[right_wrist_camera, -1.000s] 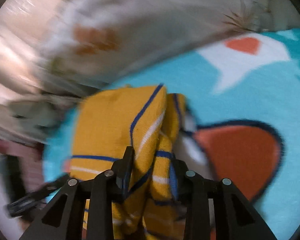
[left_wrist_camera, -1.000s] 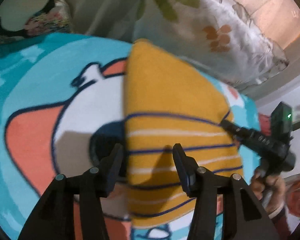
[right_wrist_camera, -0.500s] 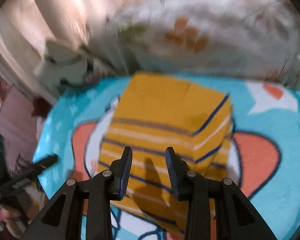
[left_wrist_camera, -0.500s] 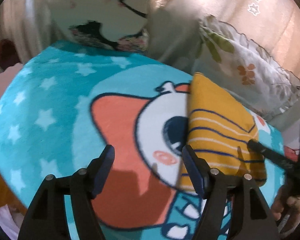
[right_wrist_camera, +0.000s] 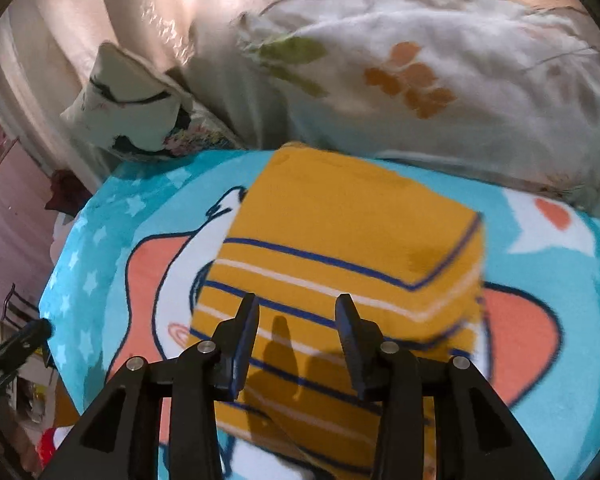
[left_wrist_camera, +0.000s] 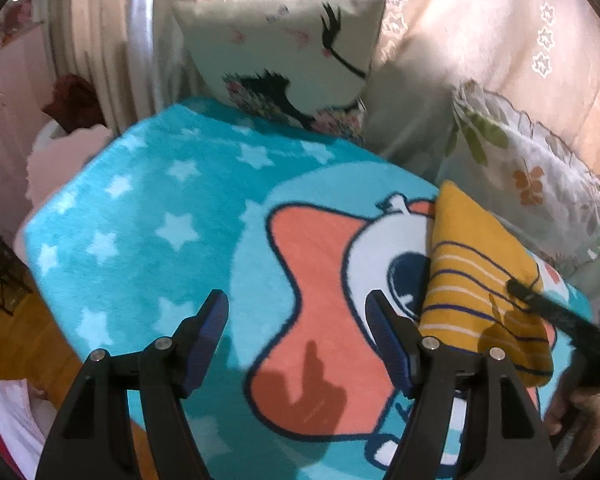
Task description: Fold small clothes
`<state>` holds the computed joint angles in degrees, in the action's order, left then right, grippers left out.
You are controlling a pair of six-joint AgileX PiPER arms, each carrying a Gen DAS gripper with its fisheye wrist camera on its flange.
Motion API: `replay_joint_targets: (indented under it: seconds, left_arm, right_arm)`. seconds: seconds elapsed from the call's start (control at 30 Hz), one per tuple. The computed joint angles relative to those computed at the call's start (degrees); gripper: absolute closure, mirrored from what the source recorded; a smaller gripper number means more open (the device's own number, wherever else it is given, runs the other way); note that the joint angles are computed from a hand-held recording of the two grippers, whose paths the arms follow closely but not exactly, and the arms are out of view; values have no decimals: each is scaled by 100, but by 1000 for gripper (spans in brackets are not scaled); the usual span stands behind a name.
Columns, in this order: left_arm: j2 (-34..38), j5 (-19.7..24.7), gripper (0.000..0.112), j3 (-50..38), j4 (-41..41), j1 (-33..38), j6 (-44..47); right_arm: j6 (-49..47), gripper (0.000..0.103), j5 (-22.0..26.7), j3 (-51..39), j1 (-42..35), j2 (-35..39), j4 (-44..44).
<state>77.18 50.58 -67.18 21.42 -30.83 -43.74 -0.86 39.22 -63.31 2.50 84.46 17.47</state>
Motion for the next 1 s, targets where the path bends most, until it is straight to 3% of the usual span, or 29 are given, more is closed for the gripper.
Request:
replay_joint_targets:
  seconds: [0.1, 0.17, 0.27, 0.4, 0.47, 0.6, 0.77, 0.8, 0.87, 1.0]
  left_arm:
    - [-367, 172, 26, 204, 1042, -345, -896]
    - [-652, 346, 23, 371, 1879, -592, -1522]
    - [-764, 494, 16, 318, 2462, -675, -1695]
    - [-875, -52, 9, 294, 2744, -448, -1730]
    - [-825, -452, 9, 182, 2403, -160, -1303]
    - [-592, -866, 9, -229, 674, 635, 613]
    - [-342, -1000, 9, -413, -311, 1182, 1833]
    - [-272, -983, 9, -439, -349, 1229, 1919]
    - [-102, -979, 9, -522, -852, 1407, 2548]
    - [229, -1044, 9, -587, -1522, 1530, 3601]
  right_arm:
    - [290, 60, -51, -30, 127, 507, -230]
    - [115, 60, -296, 210, 65, 389, -51]
    - [87, 59, -324, 265, 65, 332, -89]
    - [803, 58, -111, 118, 212, 199, -656]
    - [1459, 57, -66, 22, 410, 66, -1173]
    - [2218, 53, 203, -530, 815, 244, -1772]
    - [2926, 51, 365, -1523, 1469, 1317, -2181]
    - [2965, 39, 462, -1761, 1560, 1622, -2165]
    - [3071, 37, 685, -2074, 1738, 2002, -2423]
    - [3419, 39, 384, -1382, 1705, 1219, -2591]
